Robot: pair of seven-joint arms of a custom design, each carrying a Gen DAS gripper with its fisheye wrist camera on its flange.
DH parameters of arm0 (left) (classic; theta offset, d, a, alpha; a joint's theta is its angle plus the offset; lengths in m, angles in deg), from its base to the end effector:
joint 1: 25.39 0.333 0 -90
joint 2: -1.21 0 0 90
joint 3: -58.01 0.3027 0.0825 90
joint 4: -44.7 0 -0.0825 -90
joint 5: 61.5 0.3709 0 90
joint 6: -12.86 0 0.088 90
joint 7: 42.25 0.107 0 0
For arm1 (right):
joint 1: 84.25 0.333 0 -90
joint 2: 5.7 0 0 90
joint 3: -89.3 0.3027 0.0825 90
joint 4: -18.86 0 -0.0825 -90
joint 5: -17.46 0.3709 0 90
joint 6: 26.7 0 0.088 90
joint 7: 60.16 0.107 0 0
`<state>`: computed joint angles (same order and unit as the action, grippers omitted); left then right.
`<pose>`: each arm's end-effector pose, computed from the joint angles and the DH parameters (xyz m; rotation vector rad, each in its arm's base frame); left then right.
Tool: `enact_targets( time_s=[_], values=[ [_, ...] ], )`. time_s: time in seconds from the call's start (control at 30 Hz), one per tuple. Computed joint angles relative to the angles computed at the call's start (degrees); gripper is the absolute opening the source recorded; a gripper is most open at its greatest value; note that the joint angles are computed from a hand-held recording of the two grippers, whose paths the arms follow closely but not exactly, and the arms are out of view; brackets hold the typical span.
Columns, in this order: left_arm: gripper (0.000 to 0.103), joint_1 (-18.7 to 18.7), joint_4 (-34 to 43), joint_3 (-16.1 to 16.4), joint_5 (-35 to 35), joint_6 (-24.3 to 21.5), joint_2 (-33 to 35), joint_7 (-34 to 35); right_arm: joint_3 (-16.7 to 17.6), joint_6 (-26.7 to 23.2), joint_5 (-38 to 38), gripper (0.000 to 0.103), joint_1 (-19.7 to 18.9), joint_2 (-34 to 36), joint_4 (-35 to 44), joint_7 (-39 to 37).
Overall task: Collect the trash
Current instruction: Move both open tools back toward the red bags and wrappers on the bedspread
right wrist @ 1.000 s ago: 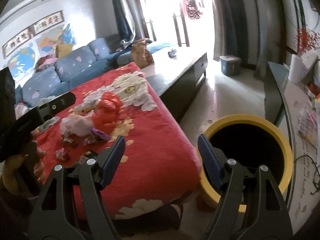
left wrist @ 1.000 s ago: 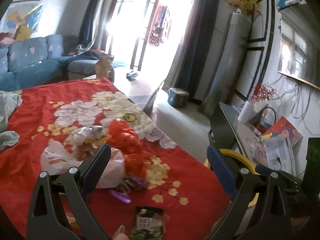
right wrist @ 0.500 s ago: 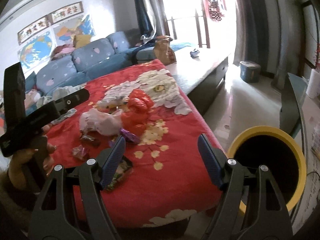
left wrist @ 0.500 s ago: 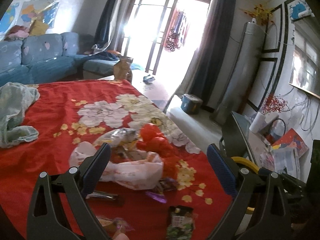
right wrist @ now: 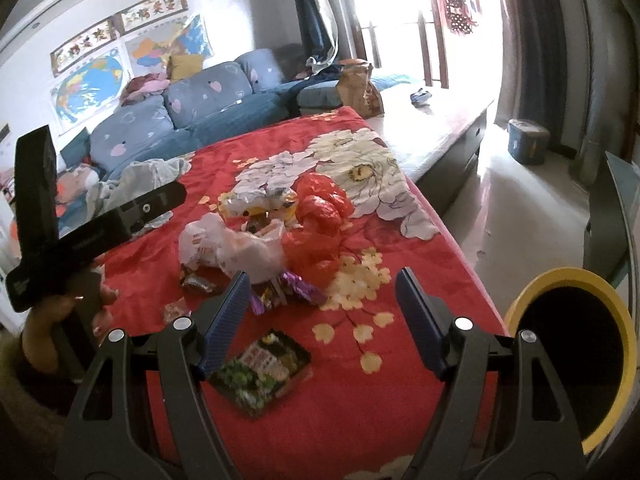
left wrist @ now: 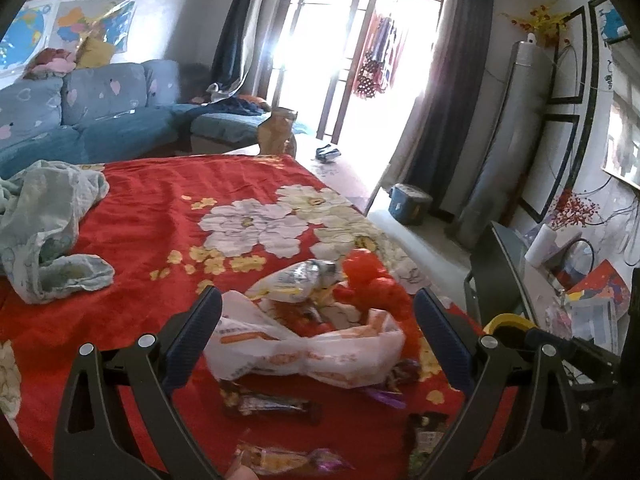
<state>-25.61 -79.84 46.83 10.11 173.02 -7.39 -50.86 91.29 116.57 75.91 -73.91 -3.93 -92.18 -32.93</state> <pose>0.5103 -0.1520 0.5098 -1.9111 1.1879 -0.9422 0.5821 0.1213 0.5148 -1.9765 1.0125 -0.2119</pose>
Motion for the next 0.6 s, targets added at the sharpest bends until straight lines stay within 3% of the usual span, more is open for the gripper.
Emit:
enact_targets(
  time_s=[0.13, 0.3, 0.47, 0.6],
  values=[
    [0.094, 0.5, 0.5, 1.5, -4.0, 2.0, 1.4, 4.4, 0.5, -0.1, -1.2, 0.066, 0.2, 2.8, 3.3, 2.2],
    [0.094, 1.0, 2.2, 3.5, -14.2, 6.0, 4.6, 16.2, 1.7, 0.6, -3.7, 0.066, 0.3, 7.0, 7.8, 6.0],
    [0.094, 0.9, 4.4, 4.4, -24.0, 6.2, 7.9, 27.5, 2.8, -0.5, -8.3, 0.066, 0.1, 12.1, 13.9, 11.8],
    [0.094, 0.9, 5.5, 5.0, -35.7, 8.1, 10.5, 38.6, 3.6, -1.7, -11.7, 0.067, -0.2, 15.8, 18.5, 16.0]
  ],
)
